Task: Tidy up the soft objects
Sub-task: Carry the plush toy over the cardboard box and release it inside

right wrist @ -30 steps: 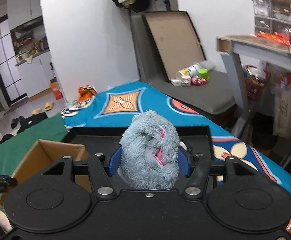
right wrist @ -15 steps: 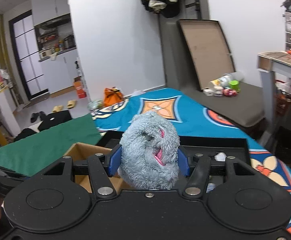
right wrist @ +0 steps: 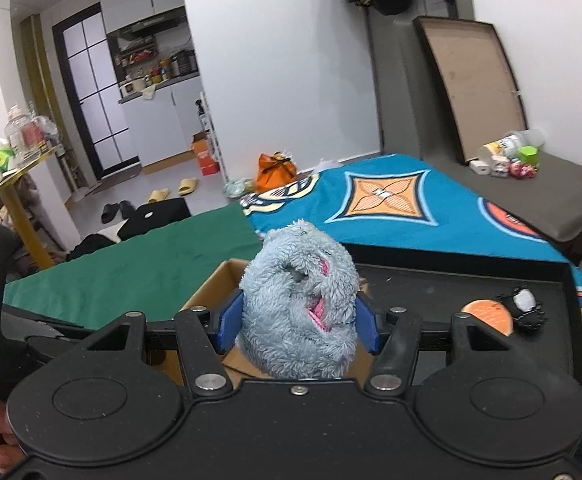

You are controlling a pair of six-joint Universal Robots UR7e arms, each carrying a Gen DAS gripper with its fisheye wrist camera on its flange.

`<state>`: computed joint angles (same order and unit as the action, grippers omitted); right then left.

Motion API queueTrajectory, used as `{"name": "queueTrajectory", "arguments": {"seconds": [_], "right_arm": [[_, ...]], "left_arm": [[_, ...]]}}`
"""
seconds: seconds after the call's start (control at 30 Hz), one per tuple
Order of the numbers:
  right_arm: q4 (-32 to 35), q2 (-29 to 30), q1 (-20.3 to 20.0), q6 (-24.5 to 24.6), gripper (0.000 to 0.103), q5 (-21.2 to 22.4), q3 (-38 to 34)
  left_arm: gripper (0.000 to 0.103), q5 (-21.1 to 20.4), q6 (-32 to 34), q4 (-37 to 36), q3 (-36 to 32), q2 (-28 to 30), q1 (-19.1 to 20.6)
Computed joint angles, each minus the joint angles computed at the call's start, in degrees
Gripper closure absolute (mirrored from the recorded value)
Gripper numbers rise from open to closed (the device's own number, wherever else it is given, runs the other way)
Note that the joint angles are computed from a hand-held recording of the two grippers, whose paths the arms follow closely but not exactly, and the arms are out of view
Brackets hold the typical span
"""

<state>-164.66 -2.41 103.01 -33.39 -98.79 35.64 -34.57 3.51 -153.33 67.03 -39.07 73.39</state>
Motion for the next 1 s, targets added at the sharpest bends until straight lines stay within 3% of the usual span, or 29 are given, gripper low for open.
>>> {"name": "queueTrajectory", "arguments": {"seconds": [0.27,0.57,0.67,0.8,1.0], "right_arm": [[6.59,4.72,0.05,1.89,0.047,-1.81,-7.46],[12.71,9.00,0.18,3.41,0.046,-2.66,-14.88],[14.91,10.10,-0.03,4.74,0.042,-1.99,-17.23],[14.94,9.71,0.03,4.62,0.042,-2.31,-16.62],[10.88,5.18,-0.33,5.94,0.042,-2.11,-9.00]], "left_arm": [[0.096,-2.26,0.87,0.44,-0.60,-0.03,0.70],[0.094,-5.22,-3.80,5.72,-2.38,-0.24,2.02],[0.094,-5.87,-5.76,7.41,-3.16,-0.11,2.42],[0.094,-6.17,-6.42,9.23,-4.04,0.31,2.56],[0.092,-6.43,-9.51,12.77,-4.86,0.35,2.56]]}}
